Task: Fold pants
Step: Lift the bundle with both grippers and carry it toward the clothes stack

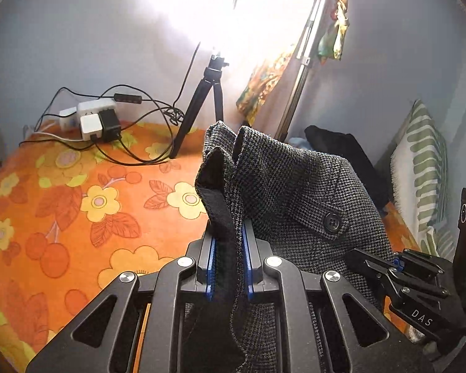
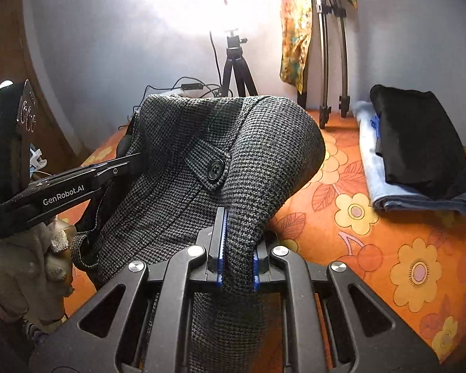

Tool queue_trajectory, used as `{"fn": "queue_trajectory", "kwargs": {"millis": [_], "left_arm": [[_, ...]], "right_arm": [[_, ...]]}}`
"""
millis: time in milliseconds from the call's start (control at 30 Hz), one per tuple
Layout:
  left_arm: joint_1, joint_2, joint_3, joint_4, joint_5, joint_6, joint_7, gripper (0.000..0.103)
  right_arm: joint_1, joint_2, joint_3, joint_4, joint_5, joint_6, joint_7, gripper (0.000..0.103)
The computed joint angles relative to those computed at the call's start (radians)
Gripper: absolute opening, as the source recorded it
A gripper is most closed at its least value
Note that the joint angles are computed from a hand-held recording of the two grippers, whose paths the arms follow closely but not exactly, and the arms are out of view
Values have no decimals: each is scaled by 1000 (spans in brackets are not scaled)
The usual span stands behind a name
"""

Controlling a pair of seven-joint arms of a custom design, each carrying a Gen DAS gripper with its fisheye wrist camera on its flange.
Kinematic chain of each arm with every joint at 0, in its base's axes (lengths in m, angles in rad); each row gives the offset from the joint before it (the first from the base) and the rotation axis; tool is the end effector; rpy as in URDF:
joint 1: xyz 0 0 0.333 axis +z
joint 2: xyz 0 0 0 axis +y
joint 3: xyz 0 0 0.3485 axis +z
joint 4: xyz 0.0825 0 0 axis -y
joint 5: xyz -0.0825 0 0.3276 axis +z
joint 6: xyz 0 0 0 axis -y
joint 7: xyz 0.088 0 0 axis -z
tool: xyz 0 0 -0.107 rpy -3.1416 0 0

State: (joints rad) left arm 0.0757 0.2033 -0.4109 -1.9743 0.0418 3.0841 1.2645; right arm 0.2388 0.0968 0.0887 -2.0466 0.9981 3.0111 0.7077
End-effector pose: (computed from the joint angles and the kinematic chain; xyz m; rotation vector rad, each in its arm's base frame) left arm 0.5748 -0.1803 0.5514 -1.7703 1.8092 -1.1575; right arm 0.5470 0.1187 0.5331 -1.7759 1.3843 -0.4817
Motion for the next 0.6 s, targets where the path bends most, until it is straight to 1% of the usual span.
{"fn": "queue_trajectory", "kwargs": {"millis": [233, 600], "left_arm": [[-9, -4, 11, -8, 25, 16, -16, 13], [-50, -27, 52, -17, 123, 53, -86, 13]], "right_arm": [[6, -8, 4, -10, 20, 16, -20, 13], [10, -31, 5, -22, 75, 43, -75, 13]]}}
